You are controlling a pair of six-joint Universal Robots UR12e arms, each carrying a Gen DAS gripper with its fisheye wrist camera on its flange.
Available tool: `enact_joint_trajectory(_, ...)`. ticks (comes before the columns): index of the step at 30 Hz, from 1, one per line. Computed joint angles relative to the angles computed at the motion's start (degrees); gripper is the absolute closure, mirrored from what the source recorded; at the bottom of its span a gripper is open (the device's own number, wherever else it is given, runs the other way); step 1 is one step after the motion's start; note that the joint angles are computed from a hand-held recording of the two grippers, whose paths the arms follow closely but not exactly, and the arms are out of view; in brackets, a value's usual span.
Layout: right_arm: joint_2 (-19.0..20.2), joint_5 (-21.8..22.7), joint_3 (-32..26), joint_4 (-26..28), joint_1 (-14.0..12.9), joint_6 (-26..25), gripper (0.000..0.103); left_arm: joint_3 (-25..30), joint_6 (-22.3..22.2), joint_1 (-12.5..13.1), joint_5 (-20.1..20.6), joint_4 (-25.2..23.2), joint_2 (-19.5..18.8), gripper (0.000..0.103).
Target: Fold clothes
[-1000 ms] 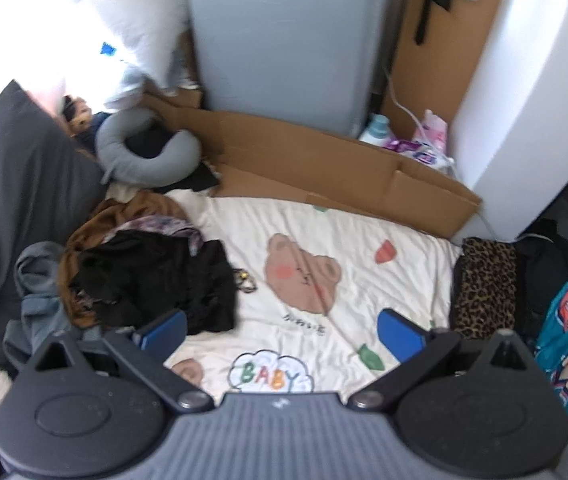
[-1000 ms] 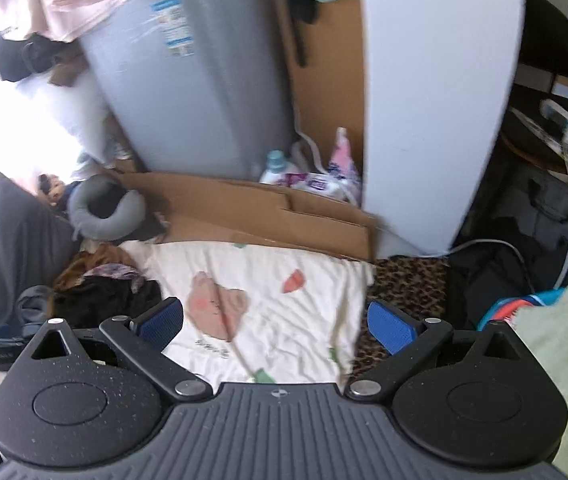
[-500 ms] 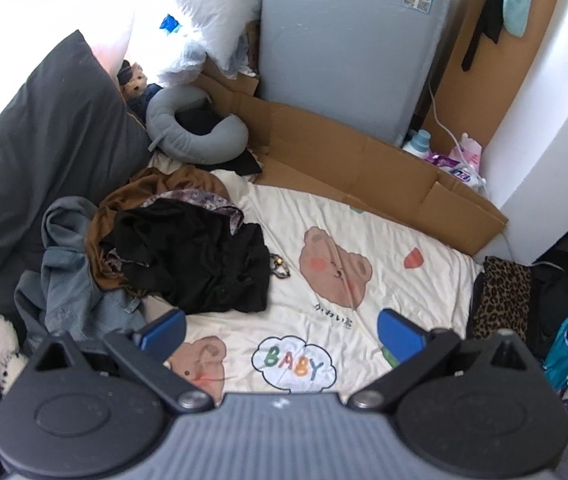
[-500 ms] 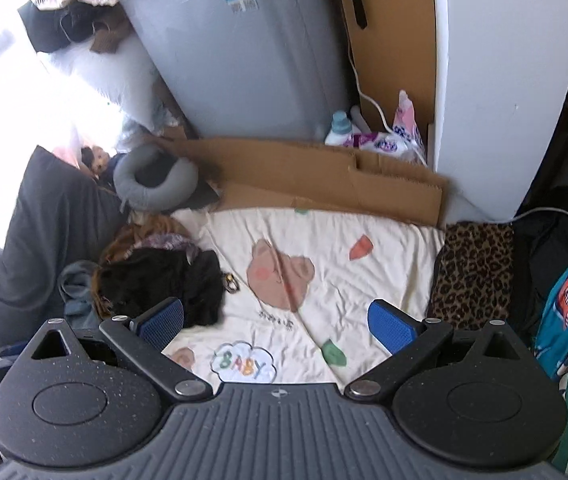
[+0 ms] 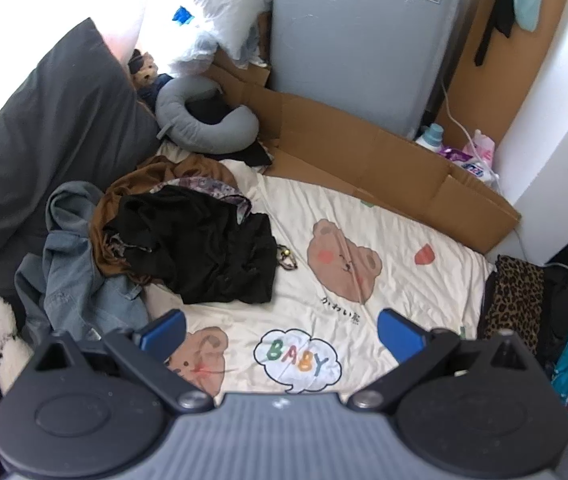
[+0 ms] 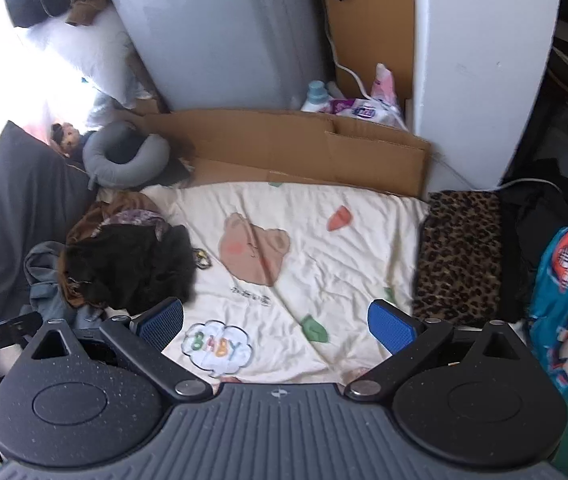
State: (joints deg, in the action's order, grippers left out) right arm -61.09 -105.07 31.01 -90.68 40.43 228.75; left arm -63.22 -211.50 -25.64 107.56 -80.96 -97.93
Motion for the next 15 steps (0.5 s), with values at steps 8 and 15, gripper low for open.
enact_joint_trajectory(8,0.0,-0.3,1.8,0.6,1.0,-2.2,0.001,-1.5,-0.3,-0.8,-1.2,1.6,0.4,0.0)
enact_joint_trajectory(15,-0.2,0.6,2.7,1.6,1.0,-2.5,0.001,-1.0,-1.0,-1.3,-1.4,0.6,-0.2,0.001)
